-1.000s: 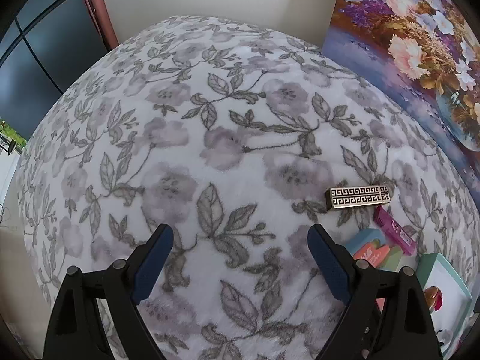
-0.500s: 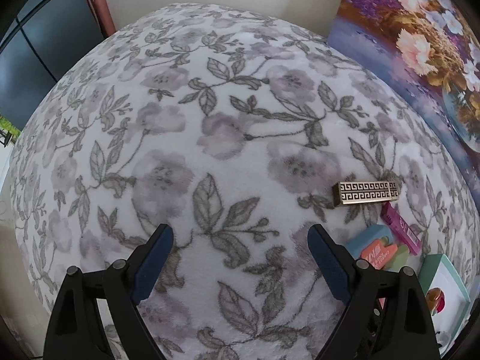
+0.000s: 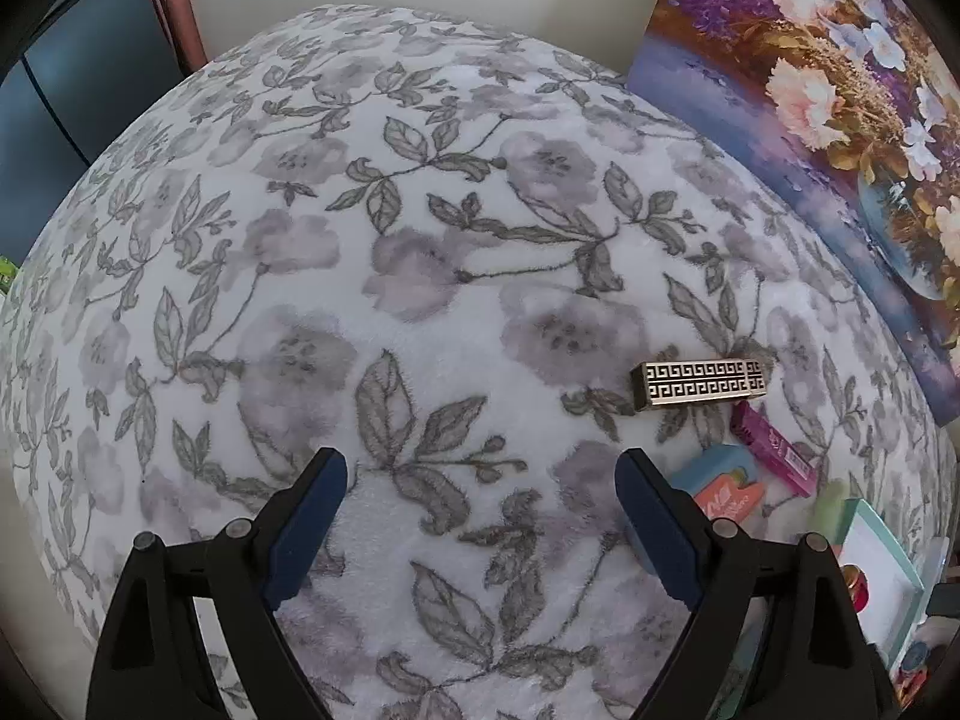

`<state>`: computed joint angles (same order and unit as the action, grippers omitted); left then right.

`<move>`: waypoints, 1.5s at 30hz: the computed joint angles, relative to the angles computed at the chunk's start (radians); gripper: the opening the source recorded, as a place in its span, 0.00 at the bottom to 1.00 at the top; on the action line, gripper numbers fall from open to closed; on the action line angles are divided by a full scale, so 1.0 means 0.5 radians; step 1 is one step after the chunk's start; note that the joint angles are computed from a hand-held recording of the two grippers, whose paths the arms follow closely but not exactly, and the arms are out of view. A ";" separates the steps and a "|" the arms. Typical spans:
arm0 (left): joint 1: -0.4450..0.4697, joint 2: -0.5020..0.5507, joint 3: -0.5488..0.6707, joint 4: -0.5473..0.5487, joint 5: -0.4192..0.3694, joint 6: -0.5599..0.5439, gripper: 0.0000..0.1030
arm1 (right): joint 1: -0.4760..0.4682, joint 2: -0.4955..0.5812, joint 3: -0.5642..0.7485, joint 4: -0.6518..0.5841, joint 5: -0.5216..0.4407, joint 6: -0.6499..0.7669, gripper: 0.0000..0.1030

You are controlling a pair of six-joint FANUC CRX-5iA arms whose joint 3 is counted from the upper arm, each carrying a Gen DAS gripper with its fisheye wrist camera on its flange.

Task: Organize rigid objects
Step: 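Grasp the pink-blue toy knife with the right tool and lift it, then grasp the orange-blue toy knife with the left tool while the right tool holds its knife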

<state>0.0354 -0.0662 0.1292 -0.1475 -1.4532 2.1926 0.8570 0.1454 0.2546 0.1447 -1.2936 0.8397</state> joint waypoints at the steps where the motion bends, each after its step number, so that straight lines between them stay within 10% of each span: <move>1: 0.001 -0.003 0.002 0.006 0.004 -0.004 0.89 | -0.008 -0.014 0.004 0.008 -0.003 -0.010 0.45; 25: -0.208 0.088 -0.026 0.155 0.270 -0.382 0.88 | -0.310 -0.288 -0.126 0.049 0.002 -0.239 0.45; 45: -0.333 0.115 0.006 0.028 0.303 -0.527 0.56 | -0.299 -0.272 -0.098 0.049 -0.054 -0.194 0.45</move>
<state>-0.1310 -0.0085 0.1324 -0.1337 -1.3016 1.9291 0.7076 0.0096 0.2053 0.1694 -1.3208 0.7426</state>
